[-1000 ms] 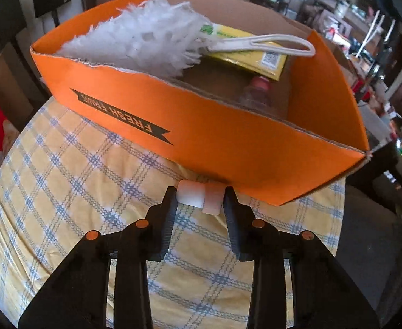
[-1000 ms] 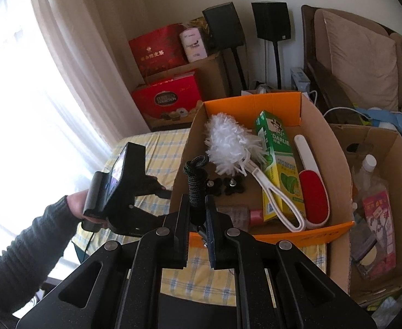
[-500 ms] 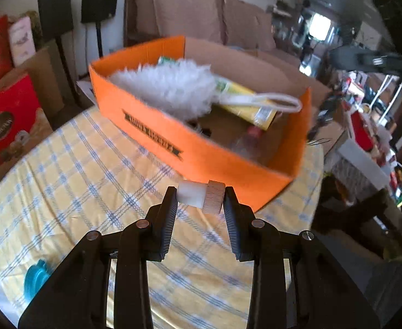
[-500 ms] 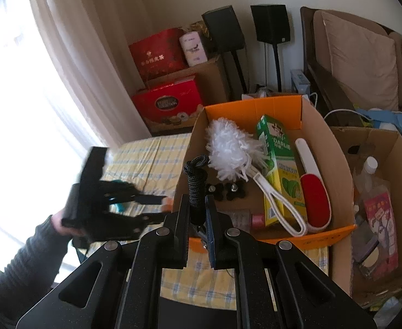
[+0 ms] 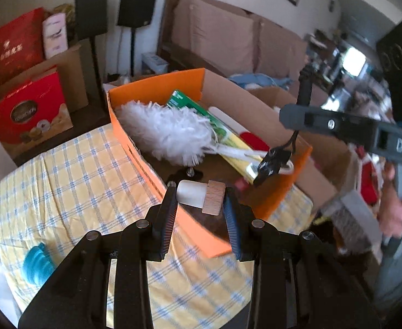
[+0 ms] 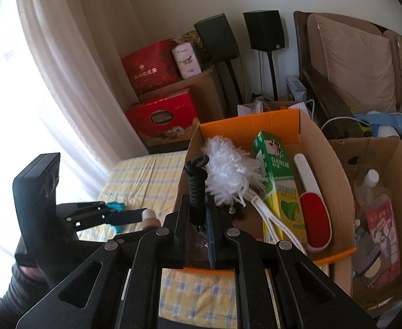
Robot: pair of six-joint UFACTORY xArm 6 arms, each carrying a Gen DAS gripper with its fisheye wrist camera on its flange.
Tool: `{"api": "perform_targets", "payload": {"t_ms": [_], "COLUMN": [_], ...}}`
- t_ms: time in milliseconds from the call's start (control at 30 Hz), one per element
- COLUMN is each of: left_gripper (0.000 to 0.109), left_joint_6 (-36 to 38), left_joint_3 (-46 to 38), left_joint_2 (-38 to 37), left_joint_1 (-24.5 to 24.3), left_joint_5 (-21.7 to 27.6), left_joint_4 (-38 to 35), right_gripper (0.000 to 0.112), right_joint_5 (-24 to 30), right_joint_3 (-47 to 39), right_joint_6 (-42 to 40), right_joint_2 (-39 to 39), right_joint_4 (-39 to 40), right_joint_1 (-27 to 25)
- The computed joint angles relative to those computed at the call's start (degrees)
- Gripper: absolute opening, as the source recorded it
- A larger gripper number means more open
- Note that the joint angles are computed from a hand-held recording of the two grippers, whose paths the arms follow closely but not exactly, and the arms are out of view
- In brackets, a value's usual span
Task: Organize objects
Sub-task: 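Lower the cap and strap into the orange box and open both grippers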
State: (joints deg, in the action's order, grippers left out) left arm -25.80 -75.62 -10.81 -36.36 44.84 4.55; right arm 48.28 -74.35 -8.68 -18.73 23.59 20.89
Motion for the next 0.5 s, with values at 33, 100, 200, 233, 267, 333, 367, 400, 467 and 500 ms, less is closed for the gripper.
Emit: {"api": "perform_targets", "payload": {"t_ms": [33, 100, 200, 233, 267, 333, 367, 400, 467, 500], "left_gripper": [0.032, 0.031, 0.032, 0.032, 0.032, 0.032, 0.032, 0.032, 0.032, 0.032], "left_joint_6": [-1.64, -4.33, -5.46, -6.02, -6.21, -6.87, -7.17, -7.58, -8.48, -8.81], "left_joint_3": [-0.49, -0.90, -2.25, -2.69, -3.34, -4.33, -4.81, -5.22, -5.80, -6.24], "left_joint_2": [0.89, 2.17, 4.77, 5.42, 6.29, 7.64, 8.28, 8.85, 9.61, 10.02], "left_joint_1": [-0.01, -0.03, 0.32, 0.20, 0.15, -0.02, -0.11, -0.21, -0.47, -0.62], "left_joint_5": [-0.55, -1.70, -2.80, -2.50, -2.09, -1.50, -1.13, -0.83, -0.32, 0.26], "left_joint_4": [0.90, 2.31, 1.88, 2.38, 2.70, 3.85, 4.41, 5.02, 6.17, 6.72], "right_gripper": [0.009, 0.009, 0.009, 0.009, 0.009, 0.009, 0.009, 0.009, 0.009, 0.009], "right_joint_5": [-0.17, -0.51, -1.29, -1.44, -1.51, -1.68, -1.66, -1.74, -1.98, -2.21], "right_joint_3": [-0.34, -0.99, -1.11, -1.07, -0.88, -0.61, -0.61, -0.42, -0.03, 0.16], "right_joint_6": [0.24, 0.83, 1.27, 1.52, 1.30, 1.29, 1.32, 1.30, 1.23, 1.33], "right_joint_2": [0.59, 2.15, 4.20, 5.02, 5.38, 6.44, 7.03, 7.49, 8.04, 8.34], "right_joint_4": [-0.36, -1.04, -1.01, -0.82, -0.30, 0.61, 0.81, 0.84, 0.77, 0.71], "right_joint_1": [0.09, 0.21, 0.09, -0.07, -0.31, -0.66, -0.79, -0.88, -1.06, -1.18]}}
